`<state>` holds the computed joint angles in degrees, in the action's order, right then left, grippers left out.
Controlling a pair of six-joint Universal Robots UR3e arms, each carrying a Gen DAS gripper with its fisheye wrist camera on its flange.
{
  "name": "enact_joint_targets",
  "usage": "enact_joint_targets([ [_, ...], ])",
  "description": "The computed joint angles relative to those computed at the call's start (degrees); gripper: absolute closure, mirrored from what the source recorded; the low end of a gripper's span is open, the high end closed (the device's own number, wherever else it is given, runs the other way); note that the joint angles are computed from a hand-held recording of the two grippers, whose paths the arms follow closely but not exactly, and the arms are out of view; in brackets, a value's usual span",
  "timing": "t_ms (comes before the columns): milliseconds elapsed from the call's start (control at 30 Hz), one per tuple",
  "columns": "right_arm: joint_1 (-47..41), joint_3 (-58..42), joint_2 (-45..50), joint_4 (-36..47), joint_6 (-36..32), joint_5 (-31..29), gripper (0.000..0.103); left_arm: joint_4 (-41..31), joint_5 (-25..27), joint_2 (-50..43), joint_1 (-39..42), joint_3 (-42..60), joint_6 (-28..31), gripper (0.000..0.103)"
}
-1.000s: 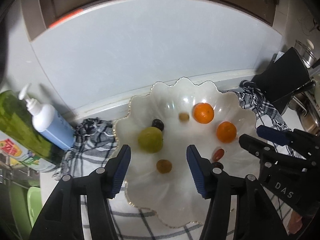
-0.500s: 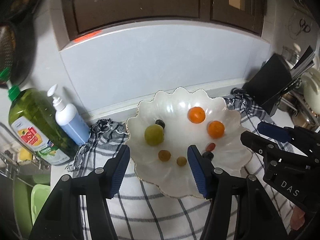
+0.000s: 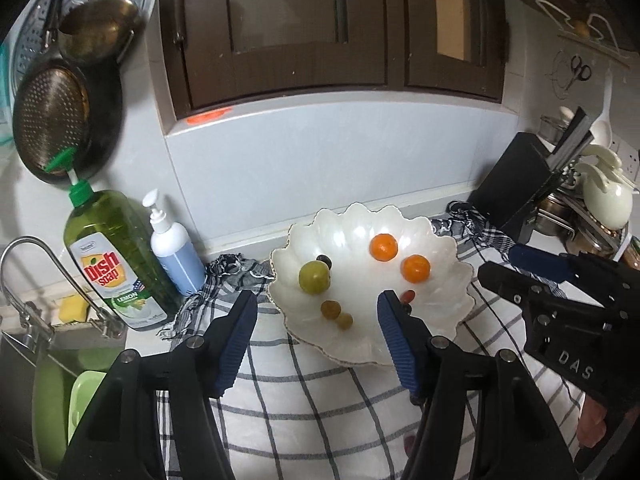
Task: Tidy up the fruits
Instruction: 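Move both open tools back over the remaining fruits on the cloth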
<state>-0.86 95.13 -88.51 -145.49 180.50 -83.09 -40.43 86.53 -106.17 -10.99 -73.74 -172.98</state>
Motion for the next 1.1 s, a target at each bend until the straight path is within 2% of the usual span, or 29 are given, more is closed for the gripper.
enact_joint_targets([
  [333,-0.7,9.6,-8.8,-4.4,-1.6,0.8,0.062,5.8,0.4,9.5,-0.6,-12.7,0.5,0.041],
  [800,-2.0,22.0,-18.1,-9.4,-5.5,1.2,0.062,10.4,3.3,16.3,-3.0,-25.0,1.7,0.041],
  [1100,-4.8,27.9,-21.0,-9.4,-10.6,6.5,0.062,12.2,5.5,18.0,-5.6,-30.9,-1.5,0.041],
])
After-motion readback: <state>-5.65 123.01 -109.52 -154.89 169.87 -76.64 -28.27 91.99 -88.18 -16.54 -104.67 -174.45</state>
